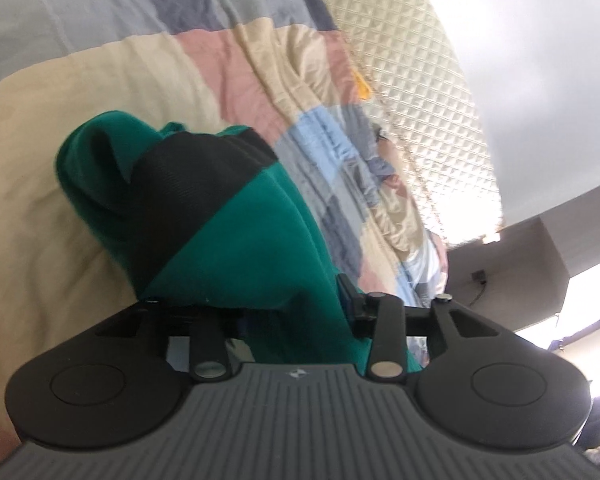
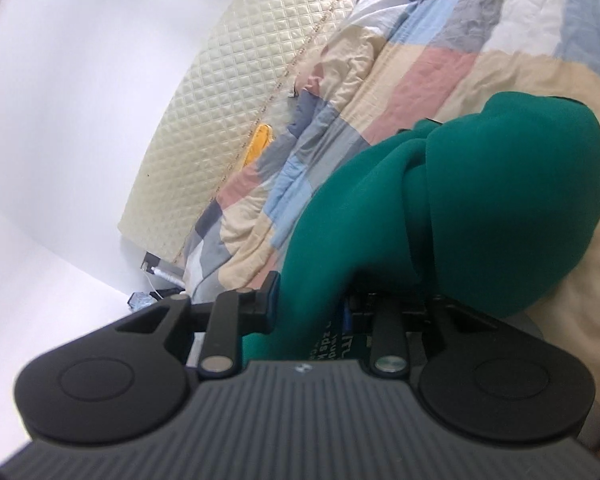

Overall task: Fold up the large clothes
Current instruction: 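Fold the gripped hoodie end over with both grippers and release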

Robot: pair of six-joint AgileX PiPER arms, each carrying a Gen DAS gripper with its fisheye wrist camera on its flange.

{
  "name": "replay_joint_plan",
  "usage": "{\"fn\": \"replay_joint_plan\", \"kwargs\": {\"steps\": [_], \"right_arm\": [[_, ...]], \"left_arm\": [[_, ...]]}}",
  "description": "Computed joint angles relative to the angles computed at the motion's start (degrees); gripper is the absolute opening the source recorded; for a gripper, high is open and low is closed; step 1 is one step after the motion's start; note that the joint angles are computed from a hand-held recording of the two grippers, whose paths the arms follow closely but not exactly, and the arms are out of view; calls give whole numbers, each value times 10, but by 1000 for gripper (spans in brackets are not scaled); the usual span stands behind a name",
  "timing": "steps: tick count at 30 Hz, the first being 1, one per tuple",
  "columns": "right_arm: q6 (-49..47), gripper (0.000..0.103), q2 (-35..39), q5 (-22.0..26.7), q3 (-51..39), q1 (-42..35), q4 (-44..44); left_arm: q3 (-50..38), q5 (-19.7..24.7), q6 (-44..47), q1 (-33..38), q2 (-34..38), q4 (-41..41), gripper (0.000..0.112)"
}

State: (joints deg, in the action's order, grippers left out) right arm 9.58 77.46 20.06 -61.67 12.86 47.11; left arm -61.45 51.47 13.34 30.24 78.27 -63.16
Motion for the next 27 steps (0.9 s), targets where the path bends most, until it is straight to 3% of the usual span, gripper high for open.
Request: {"fn": "replay_joint_plan", "kwargs": {"steps": [7, 11, 18, 24, 27], "right_arm": [[112, 33, 114, 22, -144, 10, -128], [161, 33, 179, 33, -219, 13, -194], [163, 33, 297, 40, -336, 16, -252], [125, 30, 409, 53, -455, 14, -275], [98, 29, 448, 44, -486, 20, -301]], "left_arm": [[-121, -5, -30, -35, 87, -9, 66], [-175, -5, 19, -47, 140, -64, 78], [-272, -49, 110, -97, 244, -63, 83], [-364, -95, 65, -138, 345, 11, 83], [-372, -132, 104, -152, 379, 4, 83]]}}
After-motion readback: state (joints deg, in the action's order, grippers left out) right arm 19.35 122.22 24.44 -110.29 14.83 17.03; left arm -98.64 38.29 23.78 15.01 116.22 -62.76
